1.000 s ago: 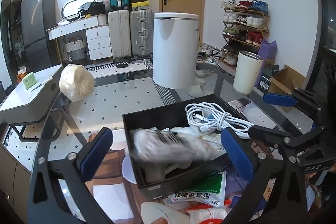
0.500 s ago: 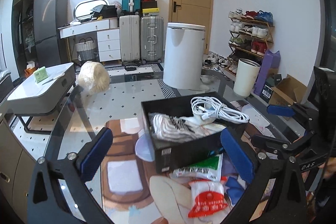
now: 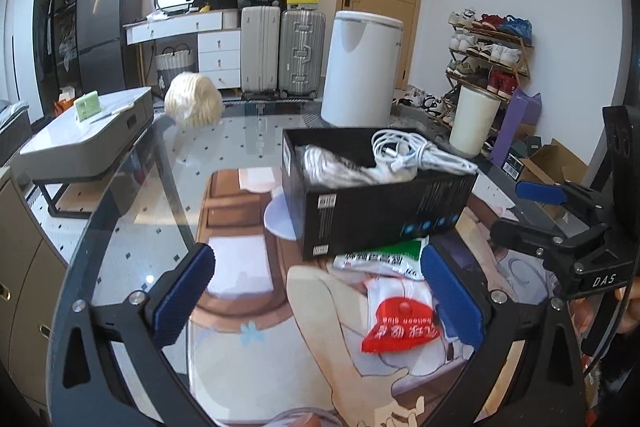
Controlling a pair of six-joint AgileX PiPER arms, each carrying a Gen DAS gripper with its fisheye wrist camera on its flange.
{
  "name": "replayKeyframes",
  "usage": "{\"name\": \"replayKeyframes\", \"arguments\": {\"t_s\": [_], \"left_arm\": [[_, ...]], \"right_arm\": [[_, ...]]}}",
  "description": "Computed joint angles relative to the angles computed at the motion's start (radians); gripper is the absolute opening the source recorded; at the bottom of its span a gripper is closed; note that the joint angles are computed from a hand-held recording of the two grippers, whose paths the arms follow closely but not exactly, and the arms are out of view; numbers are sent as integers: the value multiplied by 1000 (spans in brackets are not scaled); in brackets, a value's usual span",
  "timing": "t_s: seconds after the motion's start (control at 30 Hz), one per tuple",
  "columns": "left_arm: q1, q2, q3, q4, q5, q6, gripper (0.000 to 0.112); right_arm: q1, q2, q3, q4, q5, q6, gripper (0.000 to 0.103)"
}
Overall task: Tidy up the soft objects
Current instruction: 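Withdraw both tools and move the left tool to the balloon glue bag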
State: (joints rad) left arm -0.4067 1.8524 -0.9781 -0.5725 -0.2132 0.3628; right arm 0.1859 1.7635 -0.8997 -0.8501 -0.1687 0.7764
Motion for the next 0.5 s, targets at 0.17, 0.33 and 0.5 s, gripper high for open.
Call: {"name": "replayKeyframes", "arguments": {"t_s": [0.17,0.33,0.5], "left_arm": [[-15,10,21,-44,-29,22,103],[-34,14,32,-141,-60,110,103],[-27,24,34,-71,-49,31,103]], "right_arm": [[-24,5,38,-21,-45,26,102],[-22,12,70,186,-74,-192,102],[-15,15,74,259,-83,-272,102]]}}
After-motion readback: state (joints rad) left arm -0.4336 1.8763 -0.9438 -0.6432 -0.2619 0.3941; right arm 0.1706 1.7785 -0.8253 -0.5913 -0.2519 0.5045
